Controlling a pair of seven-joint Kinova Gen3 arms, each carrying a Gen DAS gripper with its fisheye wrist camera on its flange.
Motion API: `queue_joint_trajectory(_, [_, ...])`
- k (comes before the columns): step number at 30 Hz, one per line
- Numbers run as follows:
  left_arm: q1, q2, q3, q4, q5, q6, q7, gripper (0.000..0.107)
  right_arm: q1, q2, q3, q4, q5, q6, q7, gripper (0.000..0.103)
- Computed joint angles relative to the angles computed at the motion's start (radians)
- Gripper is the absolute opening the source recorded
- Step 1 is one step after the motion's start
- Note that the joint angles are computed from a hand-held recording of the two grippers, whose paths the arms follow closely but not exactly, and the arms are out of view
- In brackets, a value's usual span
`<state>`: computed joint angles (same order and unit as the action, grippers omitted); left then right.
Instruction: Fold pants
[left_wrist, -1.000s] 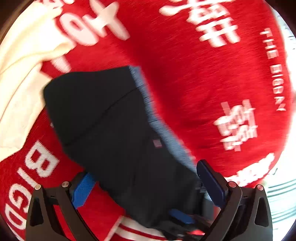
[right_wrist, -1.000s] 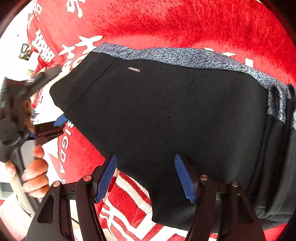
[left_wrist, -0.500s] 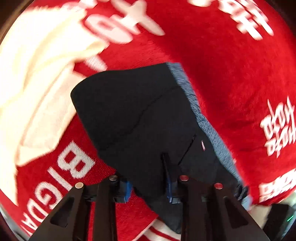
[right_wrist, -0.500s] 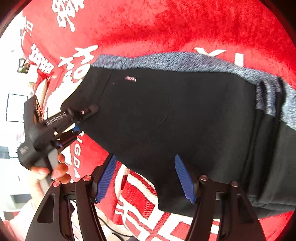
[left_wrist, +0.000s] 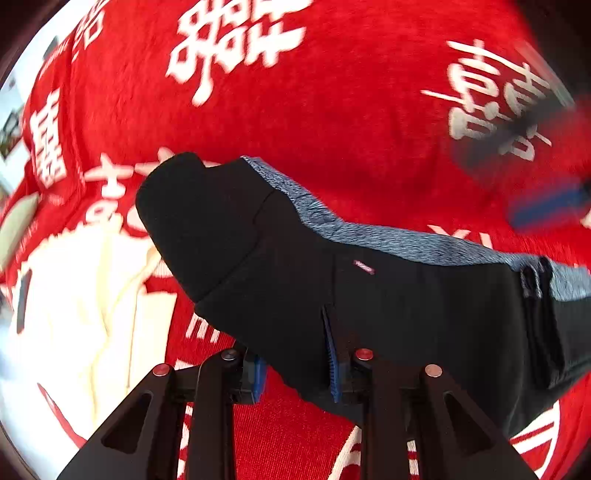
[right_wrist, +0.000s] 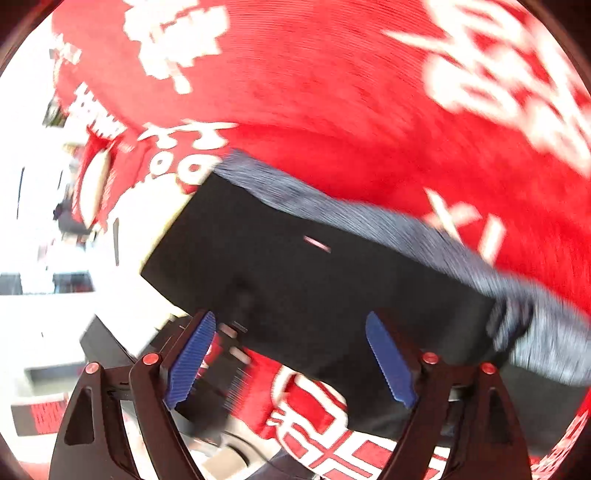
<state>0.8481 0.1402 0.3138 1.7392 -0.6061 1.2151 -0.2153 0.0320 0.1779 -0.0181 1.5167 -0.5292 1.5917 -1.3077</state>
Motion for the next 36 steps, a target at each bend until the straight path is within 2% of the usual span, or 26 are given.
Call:
queue_joint_trajectory(3, [0.033,0.022,0.014,-0.026,-0.047,0.038,-0.018,0.027,-0.125,0.079,0.022,-0.139,0.006,0.056,-0.043,0.103])
queue_joint_trajectory(5, [0.054,0.031,0.016,-0.043,-0.061,0.056,-0.027,0.027,-0.214,0.132,0.029,-0.232,0.036,0.096,-0.066,0.103])
queue_joint_trajectory(9, [0.09,0.043,0.014,-0.069,-0.079,0.084,-0.027,0.027,-0.379,0.224,0.028,-0.417,0.193,0.185,-0.129,0.103])
queue_joint_trajectory(13, [0.114,0.047,0.01,-0.087,-0.088,0.107,-0.026,0.027,-0.464,0.325,0.031,-0.549,0.27,0.294,-0.167,0.103])
queue_joint_trajectory(17, [0.123,0.053,0.005,-0.085,-0.092,0.096,-0.01,0.027,-0.443,0.379,-0.115,-0.56,0.415,0.314,-0.211,0.101])
queue_joint_trajectory(18, [0.122,0.053,0.004,-0.083,-0.091,0.09,-0.008,0.027,-0.436,0.382,-0.134,-0.541,0.433,0.298,-0.214,0.086])
queue_joint_trajectory(19, [0.12,0.054,0.002,-0.083,-0.088,0.084,-0.01,0.027,-0.415,0.376,-0.157,-0.522,0.436,0.282,-0.226,0.04])
queue_joint_trajectory(20, [0.113,0.051,0.0,-0.079,-0.082,0.069,-0.017,0.027,-0.382,0.387,-0.186,-0.514,0.422,0.277,-0.254,0.023])
queue_joint_trajectory(21, [0.112,0.055,0.0,-0.08,-0.081,0.062,-0.023,0.027,-0.353,0.389,-0.196,-0.506,0.392,0.265,-0.276,0.017])
queue_joint_trajectory(25, [0.131,0.069,-0.001,-0.094,-0.102,0.077,-0.027,0.027,-0.359,0.353,-0.132,-0.477,0.335,0.228,-0.244,0.016])
queue_joint_trajectory(28, [0.157,0.09,-0.002,-0.125,-0.117,0.121,-0.028,0.027,-0.357,0.317,-0.112,-0.453,0.311,0.206,-0.217,0.016])
queue_joint_trajectory(34, [0.211,0.098,-0.012,-0.176,-0.116,0.208,0.034,0.029,-0.23,0.259,-0.204,-0.387,0.272,0.158,-0.231,0.015])
queue_joint_trajectory(35, [0.221,0.098,-0.011,-0.185,-0.119,0.225,0.06,0.031,-0.217,0.25,-0.205,-0.378,0.26,0.153,-0.23,0.015])
queue_joint_trajectory(36, [0.237,0.108,-0.011,-0.202,-0.131,0.258,0.087,0.047,-0.2,0.243,-0.213,-0.371,0.251,0.151,-0.231,0.015])
